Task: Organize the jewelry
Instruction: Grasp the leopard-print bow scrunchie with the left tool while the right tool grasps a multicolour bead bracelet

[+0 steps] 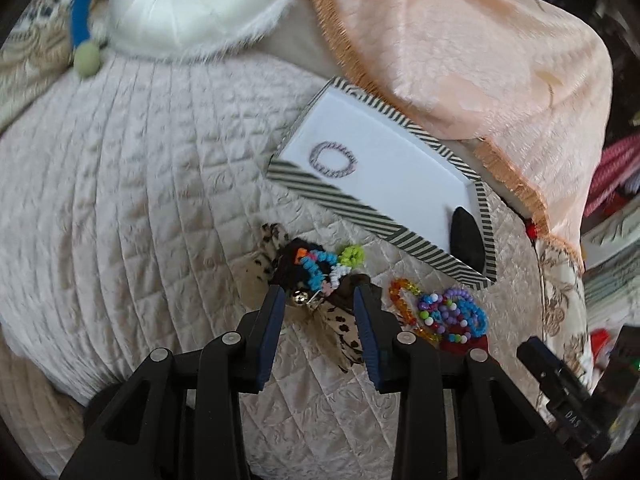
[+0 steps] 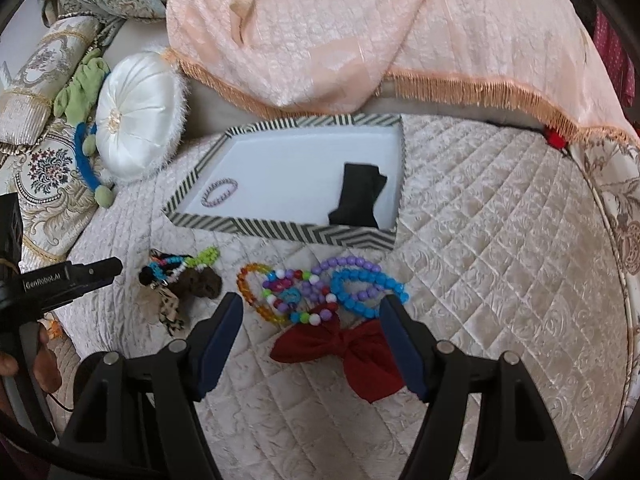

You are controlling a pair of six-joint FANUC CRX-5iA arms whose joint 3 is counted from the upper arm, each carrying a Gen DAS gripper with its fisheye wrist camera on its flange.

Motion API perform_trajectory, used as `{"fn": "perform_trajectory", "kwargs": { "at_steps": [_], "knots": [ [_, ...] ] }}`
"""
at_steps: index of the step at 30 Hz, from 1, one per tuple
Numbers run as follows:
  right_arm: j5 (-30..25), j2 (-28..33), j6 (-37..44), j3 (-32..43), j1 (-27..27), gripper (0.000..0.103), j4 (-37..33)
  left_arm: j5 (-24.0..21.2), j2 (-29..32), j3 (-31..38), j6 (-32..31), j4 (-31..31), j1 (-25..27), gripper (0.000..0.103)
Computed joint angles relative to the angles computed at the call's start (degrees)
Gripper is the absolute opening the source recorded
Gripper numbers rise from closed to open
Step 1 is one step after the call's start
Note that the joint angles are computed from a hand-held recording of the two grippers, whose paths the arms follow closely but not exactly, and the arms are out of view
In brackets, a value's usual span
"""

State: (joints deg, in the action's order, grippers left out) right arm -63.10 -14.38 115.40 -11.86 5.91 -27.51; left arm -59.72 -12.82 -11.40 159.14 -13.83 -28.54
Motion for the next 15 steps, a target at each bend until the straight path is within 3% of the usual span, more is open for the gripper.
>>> {"fn": "perform_trajectory", "kwargs": {
  "at_steps": [5, 15],
  "knots": [
    [-0.41, 2.16, 1.21, 0.42, -2.31, 0.074, -0.35, 5.69, -0.60, -4.81, -1.47, 6.25, 2.68, 0.020],
    [-2.03, 5.38, 3.08, 2.26, -4.44, 0.074, -1.96, 13.79, 0.71, -9.29, 0.13, 11.84, 4.25, 0.025]
  ]
}}
